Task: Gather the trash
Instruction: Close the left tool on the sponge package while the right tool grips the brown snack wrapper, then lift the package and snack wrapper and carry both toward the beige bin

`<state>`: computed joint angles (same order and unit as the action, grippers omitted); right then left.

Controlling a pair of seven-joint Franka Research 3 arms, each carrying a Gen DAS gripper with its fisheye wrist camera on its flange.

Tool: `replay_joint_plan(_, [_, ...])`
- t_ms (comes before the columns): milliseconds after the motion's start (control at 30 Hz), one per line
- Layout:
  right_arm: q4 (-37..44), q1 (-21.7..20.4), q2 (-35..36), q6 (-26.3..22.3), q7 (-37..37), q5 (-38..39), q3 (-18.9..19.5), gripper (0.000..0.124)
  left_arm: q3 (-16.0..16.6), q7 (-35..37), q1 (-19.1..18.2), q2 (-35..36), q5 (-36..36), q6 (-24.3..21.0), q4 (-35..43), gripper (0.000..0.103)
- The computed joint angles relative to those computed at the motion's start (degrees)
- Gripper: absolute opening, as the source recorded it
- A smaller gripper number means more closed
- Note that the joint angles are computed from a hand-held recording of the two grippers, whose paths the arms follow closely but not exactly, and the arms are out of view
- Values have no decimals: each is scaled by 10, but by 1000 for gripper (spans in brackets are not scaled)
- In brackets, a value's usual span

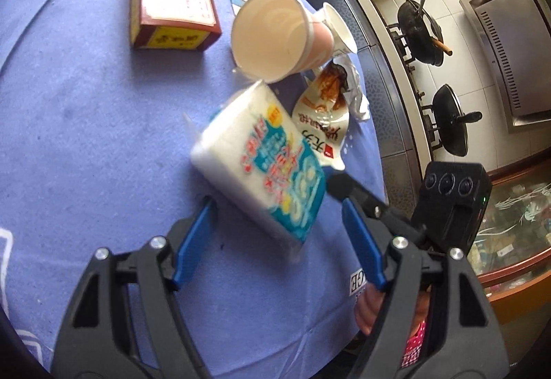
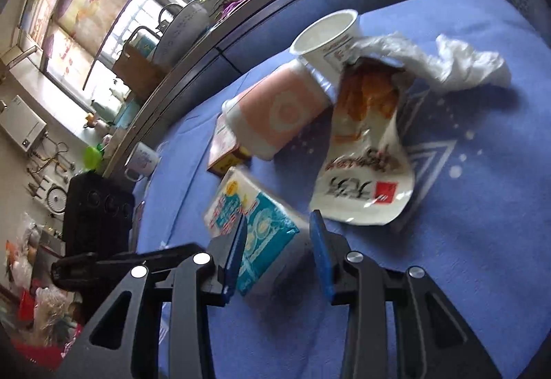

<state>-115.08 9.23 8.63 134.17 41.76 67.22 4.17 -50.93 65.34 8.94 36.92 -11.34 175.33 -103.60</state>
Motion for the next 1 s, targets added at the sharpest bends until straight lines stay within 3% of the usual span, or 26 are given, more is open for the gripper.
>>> replay_joint_plan(100, [-16, -7, -15, -44, -17, 8, -3, 37, -19, -2, 20, 8, -2, 17, -10, 74])
replay_joint_plan(267, [-48, -11, -50, 14, -38, 47, -19, 37, -16, -20, 20, 9, 21, 17, -8, 74])
replay_joint_plan(333, [-48, -13, -50, 57, -26, 64, -25, 37, 16, -34, -8, -4, 31, -1, 6, 74])
replay_joint_plan(467, [-17, -16, -20, 119, -5, 62, -27, 37, 117, -56, -100, -32, 47, -48, 43, 74])
replay_joint_plan(500, [-5, -15, -8, 136, 7, 50, -25, 37, 147, -65, -127, -37, 53, -62, 55, 67])
replay_joint_plan(533, [9, -15, 7, 144, 19, 38, -23, 37, 174, -74, -152, -38, 59, -81, 69, 48])
replay_joint_plan(567, [23, -17, 23, 143, 33, 25, -20, 37, 191, -75, -168, -35, 63, -101, 83, 40])
replay_joint_plan(700, [49, -26, 58, 112, 46, -1, 0, 37, 200, -51, -179, -36, 39, -80, 81, 19])
replay_joint_plan(733, [47, -26, 58, 111, 37, 0, 6, 29, 204, -49, -181, -41, 36, -80, 78, 14])
replay_joint_plan(767, [45, -26, 57, 101, 39, -8, 9, 14, 204, -45, -180, -46, 31, -79, 73, 12])
replay_joint_plan(833, [30, -26, 48, 86, 38, -4, 15, 6, 190, -29, -166, -58, 14, -72, 53, 6])
replay_joint_plan(1000, [-38, -20, -17, 52, -17, 43, 13, 2, 157, 14, -129, -112, -26, -46, -25, 5])
